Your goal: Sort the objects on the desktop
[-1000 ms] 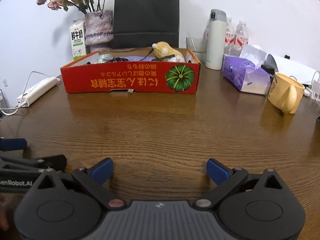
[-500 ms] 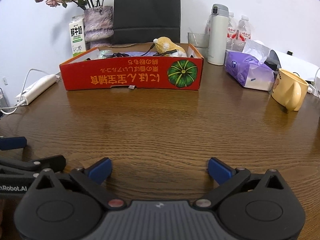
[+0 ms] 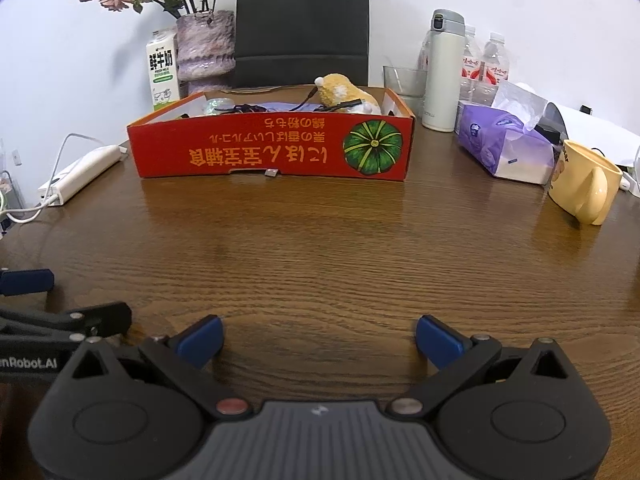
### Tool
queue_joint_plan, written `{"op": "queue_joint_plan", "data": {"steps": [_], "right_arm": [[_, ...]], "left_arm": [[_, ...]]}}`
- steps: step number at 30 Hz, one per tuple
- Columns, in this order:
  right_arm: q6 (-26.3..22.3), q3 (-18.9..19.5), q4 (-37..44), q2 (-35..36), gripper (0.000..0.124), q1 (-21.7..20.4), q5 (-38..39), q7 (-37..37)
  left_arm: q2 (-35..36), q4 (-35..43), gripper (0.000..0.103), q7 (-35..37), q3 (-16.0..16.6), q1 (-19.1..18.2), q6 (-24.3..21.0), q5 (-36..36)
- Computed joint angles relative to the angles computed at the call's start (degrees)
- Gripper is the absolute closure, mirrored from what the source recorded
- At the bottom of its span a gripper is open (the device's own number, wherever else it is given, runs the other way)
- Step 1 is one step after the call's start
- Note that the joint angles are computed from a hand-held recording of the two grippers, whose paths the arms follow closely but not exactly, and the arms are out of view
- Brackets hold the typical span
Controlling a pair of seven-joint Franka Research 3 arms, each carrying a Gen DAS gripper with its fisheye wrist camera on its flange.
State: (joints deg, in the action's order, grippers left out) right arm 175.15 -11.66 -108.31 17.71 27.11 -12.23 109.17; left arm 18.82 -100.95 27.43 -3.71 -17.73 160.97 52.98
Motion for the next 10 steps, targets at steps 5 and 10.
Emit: {"op": "queue_joint_plan", "data": {"steps": [5,10], "right_arm": [[-0.2,-0.6,0.1,0.0,0.021,0.6,-0.5,0.9],[0.0,0.7,-0.1,-0.1,0.021,-0.5,0.1,-0.4]], "left_arm": [[0.0,0.2,0.0,-1.2,0.2,-0.4,-0.9,0.6],[-0.1,0.3,0.0,-2.8,0.3,-0.5,-2.0,1.4]]}}
